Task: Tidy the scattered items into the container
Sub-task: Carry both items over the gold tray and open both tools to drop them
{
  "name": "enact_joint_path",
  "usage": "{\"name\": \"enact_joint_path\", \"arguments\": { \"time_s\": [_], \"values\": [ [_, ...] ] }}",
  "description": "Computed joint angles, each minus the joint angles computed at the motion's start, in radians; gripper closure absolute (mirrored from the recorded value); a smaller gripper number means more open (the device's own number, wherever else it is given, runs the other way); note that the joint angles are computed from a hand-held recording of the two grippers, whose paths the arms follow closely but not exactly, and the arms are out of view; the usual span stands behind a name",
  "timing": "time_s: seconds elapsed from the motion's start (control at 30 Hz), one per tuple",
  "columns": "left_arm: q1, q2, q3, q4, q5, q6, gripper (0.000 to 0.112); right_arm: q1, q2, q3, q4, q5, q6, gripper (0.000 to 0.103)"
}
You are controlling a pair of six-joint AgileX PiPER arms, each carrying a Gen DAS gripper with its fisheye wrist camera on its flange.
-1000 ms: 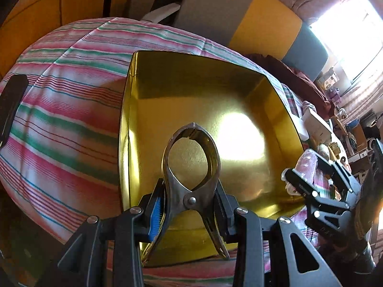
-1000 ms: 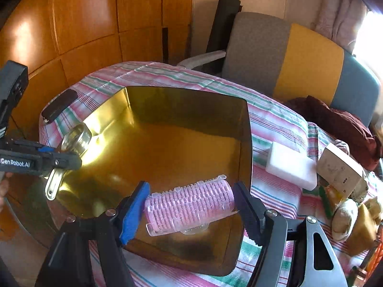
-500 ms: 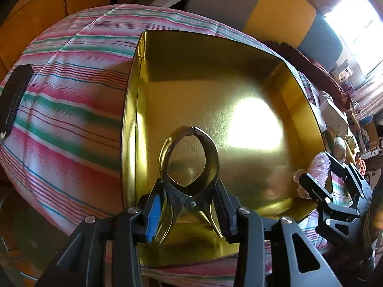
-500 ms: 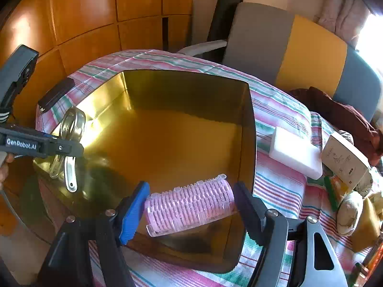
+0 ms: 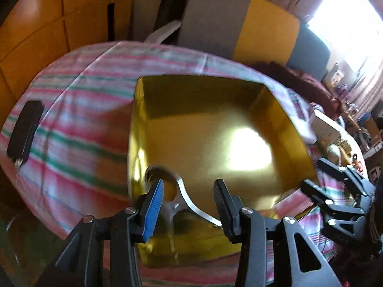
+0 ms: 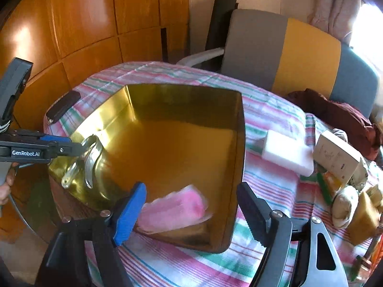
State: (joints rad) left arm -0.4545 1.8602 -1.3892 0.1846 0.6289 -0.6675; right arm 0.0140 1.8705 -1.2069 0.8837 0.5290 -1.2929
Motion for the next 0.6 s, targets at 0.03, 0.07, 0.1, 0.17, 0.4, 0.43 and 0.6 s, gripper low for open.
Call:
{"name": "enact_joint_path", "arguments": {
  "time_s": [0.03, 0.07, 0.1, 0.17, 0.4, 0.43, 0.6],
  "values": [
    [-0.001, 0.020, -0.028, -0.006, 0.004, 0.008, 0.068, 0.004, 0.003, -0.011, -0.009, 0.005, 0.007, 0.035],
    [0.001, 0.043, -0.054, -0.017, 0.008, 0.021, 0.069, 0.012, 0.010, -0.027, -0.022, 0.014, 0.018, 0.039],
    [0.003, 0.063, -0.072, -0.025, 0.013, 0.026, 0.069, 0.019, 0.020, -0.043, -0.038, 0.024, 0.031, 0.043],
    [0.014, 0.097, -0.099, -0.061, 0.028, 0.053, 0.071, 0.034, 0.046, -0.080, -0.068, 0.051, 0.065, 0.052],
    [0.018, 0.108, -0.037, -0.115, 0.013, 0.074, 0.073, 0.079, 0.111, -0.142, -0.208, 0.102, 0.120, 0.073],
    [0.020, 0.103, -0.025, -0.125, 0.004, 0.080, 0.074, 0.078, 0.098, -0.116, -0.209, 0.078, 0.092, 0.073],
    [0.033, 0.090, 0.003, -0.186, -0.008, 0.127, 0.073, 0.036, 0.051, -0.056, -0.263, 0.018, 0.033, 0.074]
  ]
}}
